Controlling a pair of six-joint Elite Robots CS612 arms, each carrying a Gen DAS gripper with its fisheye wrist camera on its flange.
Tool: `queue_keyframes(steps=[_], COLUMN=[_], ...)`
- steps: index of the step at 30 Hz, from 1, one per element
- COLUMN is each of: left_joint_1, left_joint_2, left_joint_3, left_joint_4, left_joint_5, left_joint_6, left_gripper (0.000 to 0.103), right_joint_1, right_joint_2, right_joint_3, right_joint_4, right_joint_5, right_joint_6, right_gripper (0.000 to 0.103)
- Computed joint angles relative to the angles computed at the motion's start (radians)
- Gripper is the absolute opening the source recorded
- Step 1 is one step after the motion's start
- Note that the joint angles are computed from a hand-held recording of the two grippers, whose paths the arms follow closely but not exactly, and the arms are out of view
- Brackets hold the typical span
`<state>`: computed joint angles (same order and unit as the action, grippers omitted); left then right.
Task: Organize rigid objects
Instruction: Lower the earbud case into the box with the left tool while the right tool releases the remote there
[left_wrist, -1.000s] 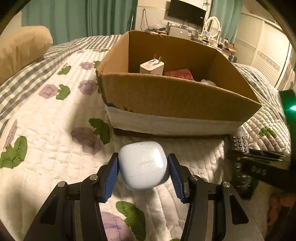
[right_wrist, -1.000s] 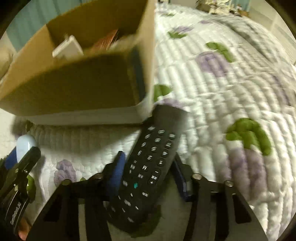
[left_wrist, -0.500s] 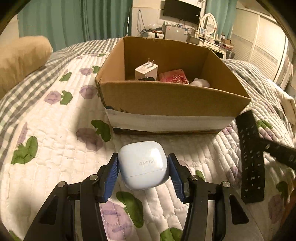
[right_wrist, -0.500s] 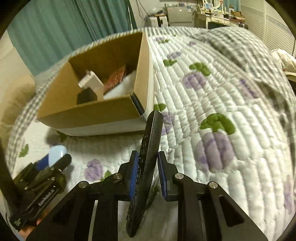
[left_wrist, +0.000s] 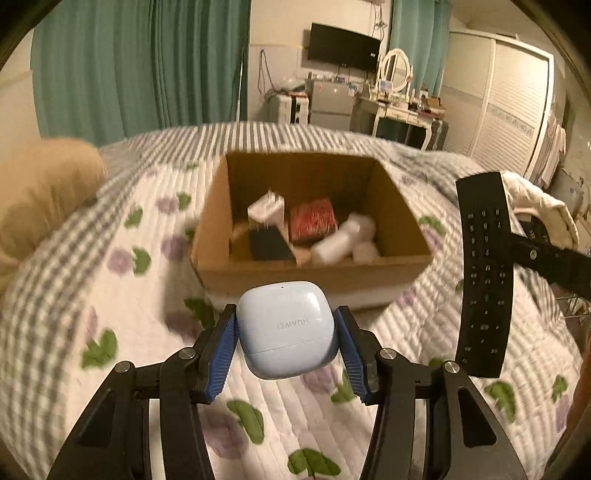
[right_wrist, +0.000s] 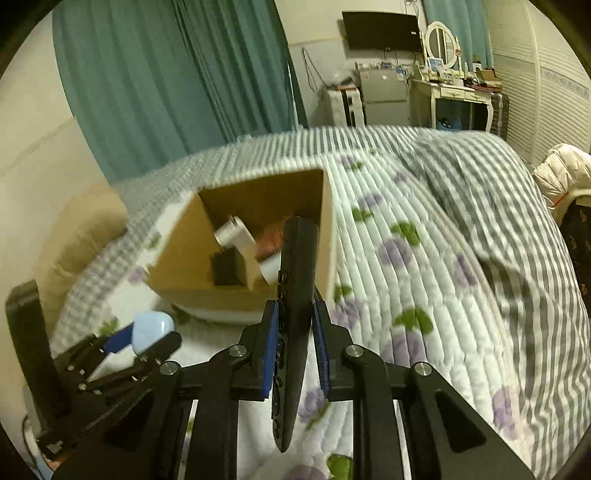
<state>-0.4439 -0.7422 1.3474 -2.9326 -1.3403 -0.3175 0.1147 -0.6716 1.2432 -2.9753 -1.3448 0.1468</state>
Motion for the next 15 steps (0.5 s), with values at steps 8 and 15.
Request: queue_keyframes(steps=[8,15], left_joint_1=[0.013,0.032], left_joint_2=[0.013,0.107], left_joint_3=[-0.122,-0.322], left_joint_4=[0.005,0.076], left_joint_5=[-0.002,0.009], left_joint_6=[0.090,0.131], left_gripper=[0.053,0.053], right_joint_1=[0.000,0.017], right_joint_2=[0.024,0.137], right_joint_3=[-0.179,-0.453], right_joint_4=[0.086,0.319], right_joint_5=[0.022,-0.010], right_joint_6=[-0.122,-0.201], right_gripper=[0.018,0.018])
